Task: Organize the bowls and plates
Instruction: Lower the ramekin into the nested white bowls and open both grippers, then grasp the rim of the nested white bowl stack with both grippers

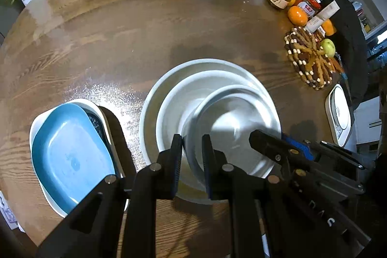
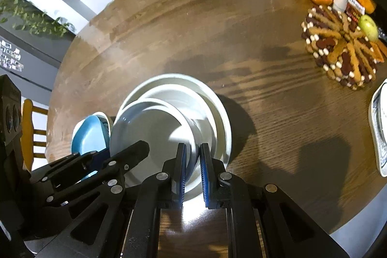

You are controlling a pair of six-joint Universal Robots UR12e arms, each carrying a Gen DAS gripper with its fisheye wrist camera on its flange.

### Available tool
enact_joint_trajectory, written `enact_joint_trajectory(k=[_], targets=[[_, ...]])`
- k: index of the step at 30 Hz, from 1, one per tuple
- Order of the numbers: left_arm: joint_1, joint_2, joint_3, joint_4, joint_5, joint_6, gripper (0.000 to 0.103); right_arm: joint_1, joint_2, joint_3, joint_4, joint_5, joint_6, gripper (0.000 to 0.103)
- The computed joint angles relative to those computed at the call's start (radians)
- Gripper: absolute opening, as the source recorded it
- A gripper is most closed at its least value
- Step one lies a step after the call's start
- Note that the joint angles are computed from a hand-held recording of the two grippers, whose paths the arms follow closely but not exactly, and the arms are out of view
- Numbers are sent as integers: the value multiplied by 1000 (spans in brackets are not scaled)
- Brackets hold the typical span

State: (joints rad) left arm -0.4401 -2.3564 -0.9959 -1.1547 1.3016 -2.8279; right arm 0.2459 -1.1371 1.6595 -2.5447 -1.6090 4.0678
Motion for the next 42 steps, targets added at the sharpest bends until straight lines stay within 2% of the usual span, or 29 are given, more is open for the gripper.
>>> enact_joint_trajectory(k=[4,13,16,18,20,22,24,26,27,29,33,37,39,41,42], targets=[[2,-4,2,-2,1,-8,13,-2,7,-5,6,8,-13,13],[3,10,-27,76,10,-19,17,3,9,-20,19,-17,-62,13],[4,23,-47,118,11,-19,27,12,-1,-23,26,-60,-91,13],[7,35,-66,153,6,-21,43,19,-10,-19,27,-89,-109,13],[12,49,-89,198,4,-26,55,26,-20,-10,16,-121,-127,14],[19,60,-108,230,-11,-26,61,30,-32,2,-1,-143,-138,25],[31,70,-121,248,-42,-23,71,32,-44,19,-24,-164,-142,50],[41,80,-138,282,-56,-30,78,33,-58,42,-56,-188,-138,58],[46,84,-146,300,-52,-35,80,32,-64,53,-70,-193,-136,58],[53,84,-147,304,-38,-49,80,27,-75,72,-87,-196,-121,58],[70,70,-122,252,-30,-97,79,18,-88,102,-101,-187,-102,58],[78,48,-72,135,-34,-118,76,-2,-88,114,-105,-106,-89,58],[79,40,-52,87,-50,-119,71,-13,-83,110,-88,-72,-93,58],[73,35,-41,69,-41,-111,70,-19,-79,105,-72,-52,-100,58],[69,31,-34,58,-30,-109,65,-22,-77,104,-71,-44,-100,58]])
